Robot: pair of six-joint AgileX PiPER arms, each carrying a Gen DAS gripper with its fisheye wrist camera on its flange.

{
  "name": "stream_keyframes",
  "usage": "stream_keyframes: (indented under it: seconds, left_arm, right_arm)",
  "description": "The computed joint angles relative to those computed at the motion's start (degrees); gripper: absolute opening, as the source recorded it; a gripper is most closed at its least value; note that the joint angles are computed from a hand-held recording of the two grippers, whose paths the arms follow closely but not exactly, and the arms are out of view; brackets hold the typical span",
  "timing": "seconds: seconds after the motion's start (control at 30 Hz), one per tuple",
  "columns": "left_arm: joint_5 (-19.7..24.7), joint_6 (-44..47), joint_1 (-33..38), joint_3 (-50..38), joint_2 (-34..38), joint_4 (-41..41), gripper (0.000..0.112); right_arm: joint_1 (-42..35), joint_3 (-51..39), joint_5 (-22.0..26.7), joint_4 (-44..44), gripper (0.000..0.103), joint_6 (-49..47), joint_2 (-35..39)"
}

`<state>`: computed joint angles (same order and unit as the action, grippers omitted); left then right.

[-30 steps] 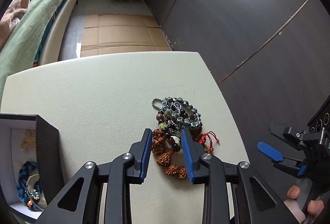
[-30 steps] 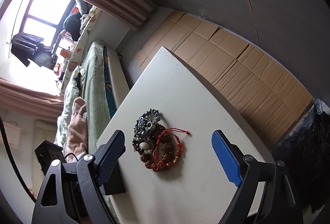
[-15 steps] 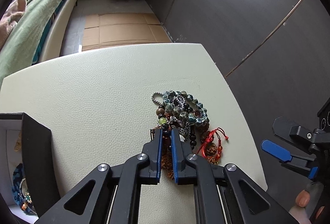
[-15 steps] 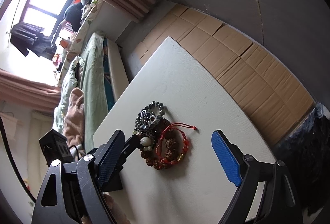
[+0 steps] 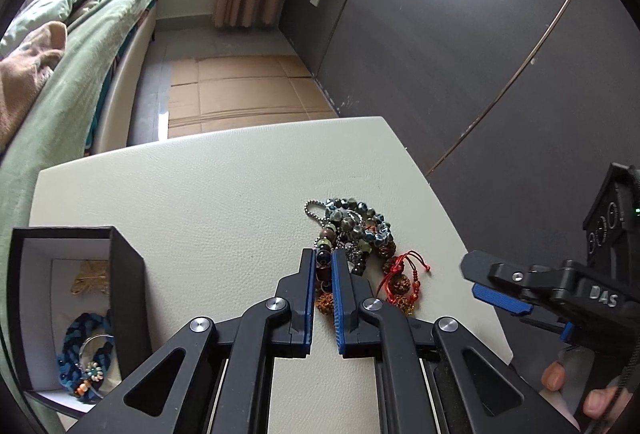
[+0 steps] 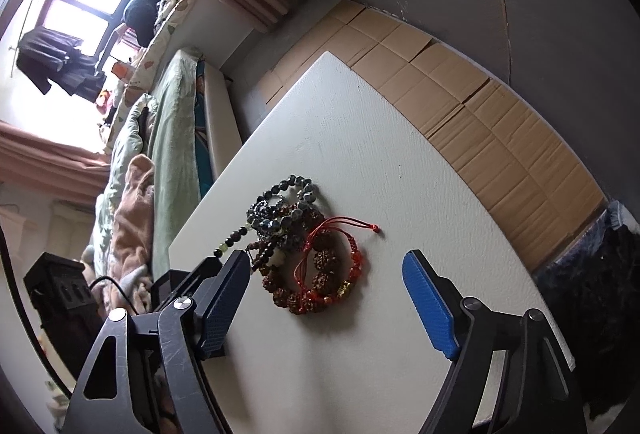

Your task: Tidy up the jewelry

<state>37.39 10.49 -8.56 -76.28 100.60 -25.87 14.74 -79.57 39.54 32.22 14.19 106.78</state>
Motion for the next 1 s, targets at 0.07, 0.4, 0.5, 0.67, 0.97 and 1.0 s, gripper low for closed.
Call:
stream_keyframes:
  seconds: [0.07, 0.4, 0.5, 0.67, 0.97, 1.0]
  left_arm:
    - [0.1, 0.5, 0.5, 0.0, -0.6, -0.3, 0.008]
    - [0.6, 5.5, 4.8, 3.6, -6.9, -5.0, 0.008]
    - [0.8, 6.6, 6.4, 3.9, -7.6, -6.4, 0.008]
    - [1.7, 9.3, 9.4, 5.1, -9.3, -9.1, 0.008]
    - [3.3, 12.6, 13.4, 5.6, -10.6, -12.3, 0.008]
    - [3.4, 12.9, 13.7, 5.7, -10.7, -12.5, 0.008]
  right_arm:
    - [0.3, -0.4, 0.1, -0.4, 0.075, 0.2, 0.5]
    - [3.3, -6.3, 2.8, -7.5, 0.071, 5.3, 5.5]
    - [4.6, -8.4, 3.4, -10.9, 0.071, 7.1, 6.7]
    - [6.8, -10.0, 2.8, -14.7, 0.070, 8.5, 6.7]
    - [9.4, -13.2, 5.3, -14.6, 0.037, 7.6, 9.1]
    - [9.7, -14.0, 6.0, -15.3, 0.035, 8.2, 9.6]
